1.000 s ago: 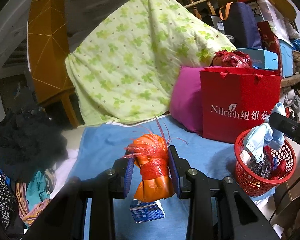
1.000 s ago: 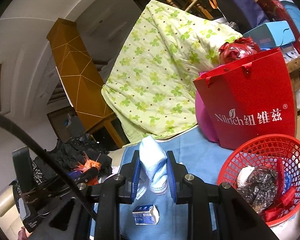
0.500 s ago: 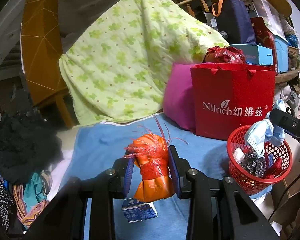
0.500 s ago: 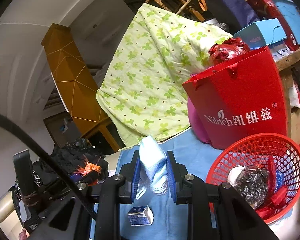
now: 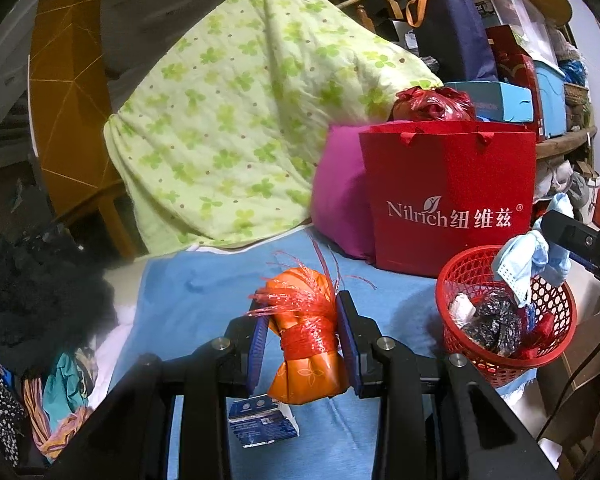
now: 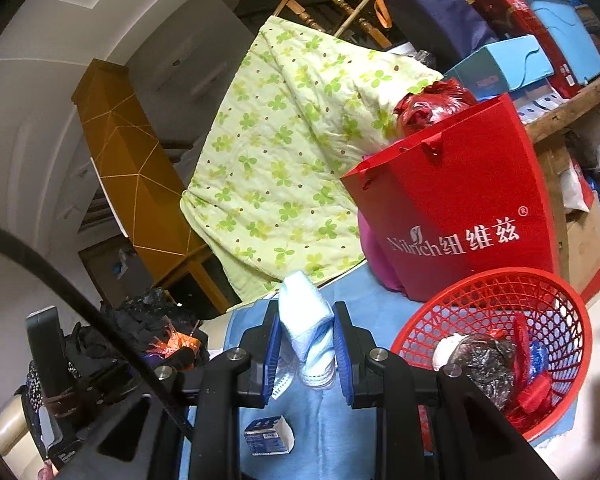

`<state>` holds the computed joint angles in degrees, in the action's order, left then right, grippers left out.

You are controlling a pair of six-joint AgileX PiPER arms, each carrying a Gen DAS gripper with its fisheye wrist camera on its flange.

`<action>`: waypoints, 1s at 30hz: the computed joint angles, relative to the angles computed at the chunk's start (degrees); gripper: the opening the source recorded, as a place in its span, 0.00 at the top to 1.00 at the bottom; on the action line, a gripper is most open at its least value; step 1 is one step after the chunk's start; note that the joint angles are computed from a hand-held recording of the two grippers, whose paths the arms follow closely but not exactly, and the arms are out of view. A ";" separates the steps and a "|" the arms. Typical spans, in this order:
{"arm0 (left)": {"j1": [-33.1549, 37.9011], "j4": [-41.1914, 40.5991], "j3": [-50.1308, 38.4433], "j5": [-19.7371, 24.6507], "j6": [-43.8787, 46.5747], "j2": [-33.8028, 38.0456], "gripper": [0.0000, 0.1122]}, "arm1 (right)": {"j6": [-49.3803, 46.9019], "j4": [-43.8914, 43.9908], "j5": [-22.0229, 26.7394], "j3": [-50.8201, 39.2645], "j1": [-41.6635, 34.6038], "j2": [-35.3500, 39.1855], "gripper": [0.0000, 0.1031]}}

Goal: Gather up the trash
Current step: 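Lift the orange mesh bag and light-blue tissue and carry them toward the basket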

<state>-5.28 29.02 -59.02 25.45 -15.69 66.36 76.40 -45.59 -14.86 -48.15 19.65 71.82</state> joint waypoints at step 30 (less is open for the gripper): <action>-14.27 15.34 -2.47 6.19 -14.26 4.50 0.69 | 9.03 -7.24 -8.88 6.16 -12.06 -2.26 0.74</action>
<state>-19.55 44.36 -61.49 31.65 -29.95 70.86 85.43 -52.84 -23.74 -41.99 7.60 69.55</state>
